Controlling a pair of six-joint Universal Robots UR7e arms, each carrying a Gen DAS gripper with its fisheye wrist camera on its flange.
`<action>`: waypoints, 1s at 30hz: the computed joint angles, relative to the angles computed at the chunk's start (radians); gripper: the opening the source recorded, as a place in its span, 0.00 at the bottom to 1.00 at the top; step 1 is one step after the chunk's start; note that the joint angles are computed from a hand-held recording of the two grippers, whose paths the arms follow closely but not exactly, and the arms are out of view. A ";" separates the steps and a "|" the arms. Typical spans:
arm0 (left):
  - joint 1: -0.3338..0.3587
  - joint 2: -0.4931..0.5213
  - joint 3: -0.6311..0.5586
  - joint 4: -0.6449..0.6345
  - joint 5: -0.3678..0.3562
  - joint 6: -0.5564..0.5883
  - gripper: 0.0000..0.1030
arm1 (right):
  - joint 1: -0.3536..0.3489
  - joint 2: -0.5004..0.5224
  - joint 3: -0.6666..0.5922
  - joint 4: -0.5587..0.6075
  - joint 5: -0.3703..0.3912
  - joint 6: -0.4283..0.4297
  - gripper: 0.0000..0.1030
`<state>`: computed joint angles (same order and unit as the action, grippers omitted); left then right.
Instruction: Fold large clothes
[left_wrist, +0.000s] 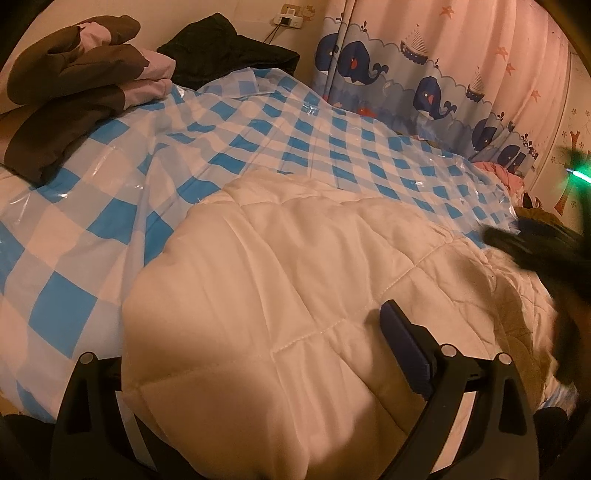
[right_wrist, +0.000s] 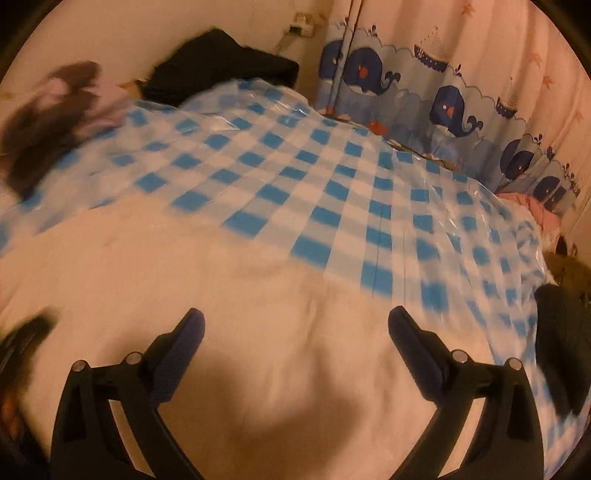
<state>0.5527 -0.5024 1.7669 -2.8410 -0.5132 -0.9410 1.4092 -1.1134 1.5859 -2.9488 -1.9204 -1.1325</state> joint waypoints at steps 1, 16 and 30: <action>0.000 0.002 -0.002 -0.001 -0.001 0.002 0.86 | 0.005 0.061 -0.050 -0.014 -0.044 0.006 0.93; 0.007 -0.002 0.008 0.005 0.002 -0.016 0.87 | -0.098 -0.231 0.248 -0.037 0.114 -0.015 0.93; -0.014 0.026 -0.007 0.046 0.064 -0.042 0.90 | -0.225 -0.339 0.496 -0.186 0.156 -0.198 0.93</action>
